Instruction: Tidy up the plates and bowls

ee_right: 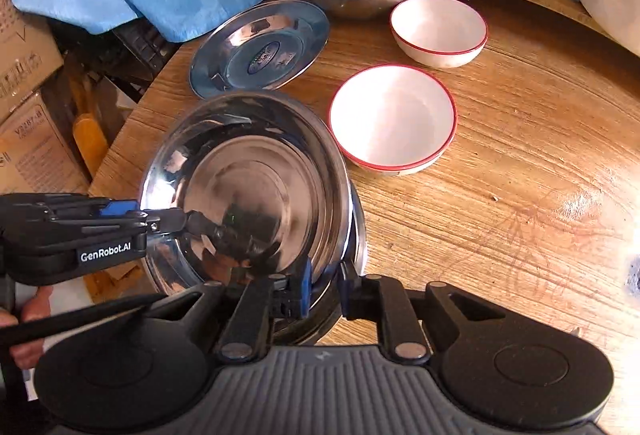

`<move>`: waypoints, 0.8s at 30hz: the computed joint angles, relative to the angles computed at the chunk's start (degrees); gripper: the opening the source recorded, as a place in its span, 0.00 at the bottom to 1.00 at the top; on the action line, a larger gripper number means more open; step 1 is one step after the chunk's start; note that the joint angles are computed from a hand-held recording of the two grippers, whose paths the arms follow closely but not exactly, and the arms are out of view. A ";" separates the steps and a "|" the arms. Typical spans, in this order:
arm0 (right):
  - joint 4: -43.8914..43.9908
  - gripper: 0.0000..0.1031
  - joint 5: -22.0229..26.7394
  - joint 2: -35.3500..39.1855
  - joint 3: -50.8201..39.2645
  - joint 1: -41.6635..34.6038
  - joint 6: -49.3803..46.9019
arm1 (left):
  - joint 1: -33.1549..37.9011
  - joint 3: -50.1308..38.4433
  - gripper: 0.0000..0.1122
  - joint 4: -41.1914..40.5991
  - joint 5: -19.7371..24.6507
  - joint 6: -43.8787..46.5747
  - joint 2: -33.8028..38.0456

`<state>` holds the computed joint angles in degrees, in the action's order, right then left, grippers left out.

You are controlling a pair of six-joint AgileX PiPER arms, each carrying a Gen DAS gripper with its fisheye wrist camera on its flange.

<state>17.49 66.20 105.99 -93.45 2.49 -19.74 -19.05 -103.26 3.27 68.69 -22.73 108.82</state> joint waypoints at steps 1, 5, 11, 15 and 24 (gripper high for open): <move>-0.10 0.17 -1.03 -0.68 1.19 -0.38 -0.91 | -0.06 0.47 0.22 -0.42 -0.12 0.83 -0.22; 1.02 0.23 -1.40 0.26 1.80 -1.02 -1.14 | -0.21 1.96 0.23 -0.48 0.00 0.48 -1.02; 2.45 0.29 -1.86 -0.29 3.39 -1.04 -2.37 | 0.71 3.18 0.24 0.18 -1.02 -1.53 -2.20; 2.74 0.33 -3.08 -0.63 3.14 -1.35 -1.87 | 1.19 3.68 0.41 0.13 -2.52 -1.95 -2.92; 1.97 0.67 -6.03 -1.35 3.21 -1.23 0.67 | 2.08 4.34 0.82 3.91 -4.82 -5.75 -3.37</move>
